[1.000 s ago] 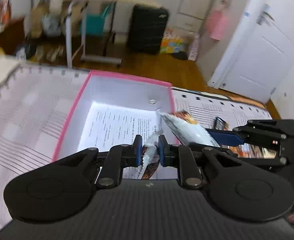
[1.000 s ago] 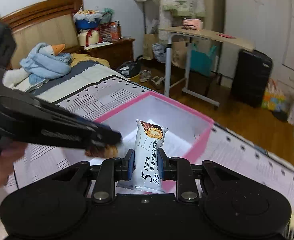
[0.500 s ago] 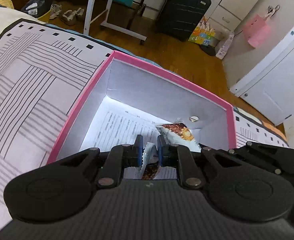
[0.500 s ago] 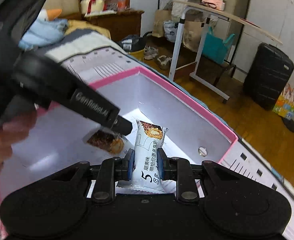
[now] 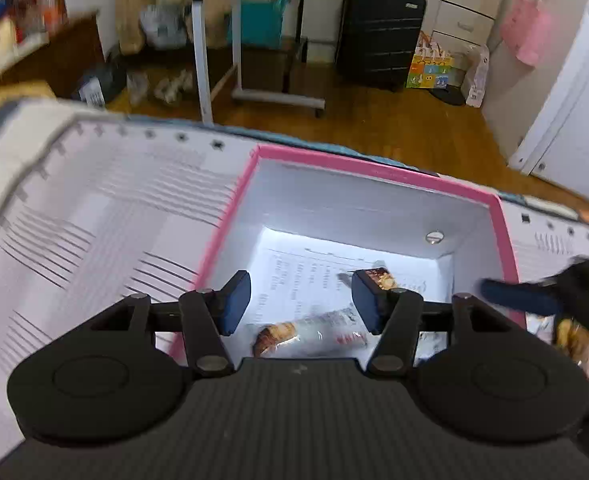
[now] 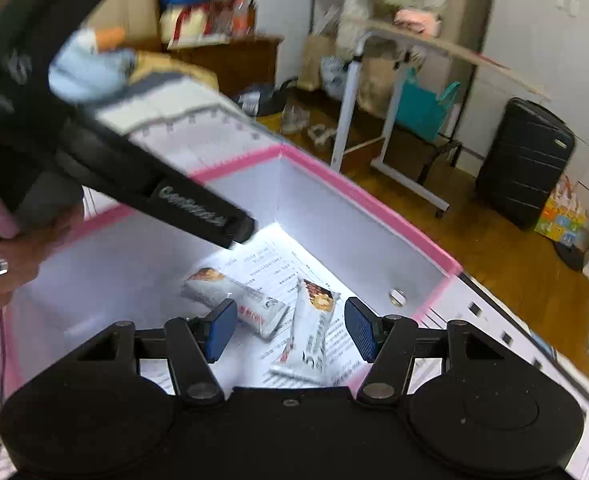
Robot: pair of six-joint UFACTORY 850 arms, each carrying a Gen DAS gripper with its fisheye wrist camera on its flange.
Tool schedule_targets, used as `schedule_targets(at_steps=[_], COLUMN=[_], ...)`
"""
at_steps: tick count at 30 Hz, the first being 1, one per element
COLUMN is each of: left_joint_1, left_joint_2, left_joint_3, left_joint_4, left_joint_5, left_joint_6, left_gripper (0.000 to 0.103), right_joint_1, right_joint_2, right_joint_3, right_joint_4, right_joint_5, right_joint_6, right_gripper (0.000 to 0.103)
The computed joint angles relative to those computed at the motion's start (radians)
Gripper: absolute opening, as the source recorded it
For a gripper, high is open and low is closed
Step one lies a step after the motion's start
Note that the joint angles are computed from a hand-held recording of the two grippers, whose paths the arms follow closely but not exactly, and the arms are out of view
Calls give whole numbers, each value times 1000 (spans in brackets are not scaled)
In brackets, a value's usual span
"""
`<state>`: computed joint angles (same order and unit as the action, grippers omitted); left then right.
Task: Organize snacks
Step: 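Open both grippers to drop the white bars into the pink box, then move the left gripper to the black NB soda-cracker pack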
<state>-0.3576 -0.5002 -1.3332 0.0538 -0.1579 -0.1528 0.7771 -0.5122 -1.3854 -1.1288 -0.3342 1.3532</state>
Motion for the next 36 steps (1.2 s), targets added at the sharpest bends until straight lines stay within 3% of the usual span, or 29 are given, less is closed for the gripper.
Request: schedule_targets(at_steps=[2, 4, 12, 16, 19, 25, 26, 29, 32, 36], left_joint_1=[-5, -5, -11, -28, -42, -105, -120, -175, -211, -251], left_joint_2=[48, 96, 283, 372, 414, 454, 454, 436, 389, 321], left_joint_3=[45, 83, 211, 288, 330, 396, 402, 406, 387, 363], left_joint_4=[161, 179, -287, -532, -684, -816, -843, -814, -846, -870], left_joint_5=[20, 17, -83, -98, -135, -173, -174, -169, -196, -174], left_joint_6=[-111, -97, 416, 668, 796, 920, 951, 945, 965, 944], left_gripper=[59, 60, 60, 60, 60, 56, 56, 37, 35, 33], right_joint_1=[18, 36, 108, 143, 163, 210, 214, 216, 213, 213], right_joint_2=[72, 139, 382, 472, 498, 495, 488, 488, 465, 427], right_joint_3=[79, 147, 361, 431, 453, 497, 501, 536, 548, 562], right_joint_4=[-97, -139, -254, -232, -140, 10, 26, 41, 19, -7], right_joint_5=[-10, -28, -92, -143, -181, -246, -244, -199, -169, -141], right_joint_6=[169, 288, 575, 587, 502, 366, 349, 357, 391, 428], right_gripper=[64, 64, 64, 64, 64, 63, 60, 55, 55, 55])
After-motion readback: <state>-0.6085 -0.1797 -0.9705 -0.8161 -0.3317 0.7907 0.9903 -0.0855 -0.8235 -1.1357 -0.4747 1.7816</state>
